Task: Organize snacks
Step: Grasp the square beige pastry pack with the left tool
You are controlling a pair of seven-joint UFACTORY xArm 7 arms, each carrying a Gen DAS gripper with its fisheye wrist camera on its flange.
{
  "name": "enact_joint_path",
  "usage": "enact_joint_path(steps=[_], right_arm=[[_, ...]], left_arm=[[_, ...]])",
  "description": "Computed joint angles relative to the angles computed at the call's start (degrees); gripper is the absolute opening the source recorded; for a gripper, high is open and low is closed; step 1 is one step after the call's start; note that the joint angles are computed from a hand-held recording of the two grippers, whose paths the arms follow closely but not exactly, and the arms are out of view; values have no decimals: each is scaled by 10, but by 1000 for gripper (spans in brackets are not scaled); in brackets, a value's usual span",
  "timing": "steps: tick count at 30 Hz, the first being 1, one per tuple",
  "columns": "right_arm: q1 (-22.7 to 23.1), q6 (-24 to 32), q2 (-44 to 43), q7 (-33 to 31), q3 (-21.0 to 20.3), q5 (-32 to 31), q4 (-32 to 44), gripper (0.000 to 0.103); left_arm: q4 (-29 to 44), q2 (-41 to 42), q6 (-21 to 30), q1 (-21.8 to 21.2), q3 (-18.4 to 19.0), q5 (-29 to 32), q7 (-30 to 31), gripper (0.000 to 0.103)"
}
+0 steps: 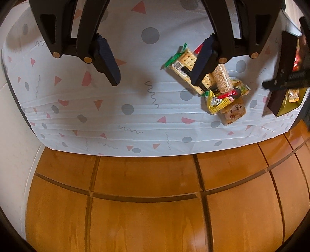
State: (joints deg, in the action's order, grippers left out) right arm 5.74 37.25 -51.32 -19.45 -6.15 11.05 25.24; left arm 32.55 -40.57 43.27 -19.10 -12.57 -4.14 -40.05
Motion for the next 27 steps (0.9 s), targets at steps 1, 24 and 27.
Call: enact_joint_path(steps=[1,24,27], right_arm=[[1,1,-1,0,0,1,0,78],[21,27,-6,-28,-8,25,6,82],[19,27,-4,-28,-6,26,7,82]], left_arm=[[10,20,-8,6,2,2,1,44],[207,308,41,18,-11,185,-127,62],[158,263,7,11,7,163,-93,61]])
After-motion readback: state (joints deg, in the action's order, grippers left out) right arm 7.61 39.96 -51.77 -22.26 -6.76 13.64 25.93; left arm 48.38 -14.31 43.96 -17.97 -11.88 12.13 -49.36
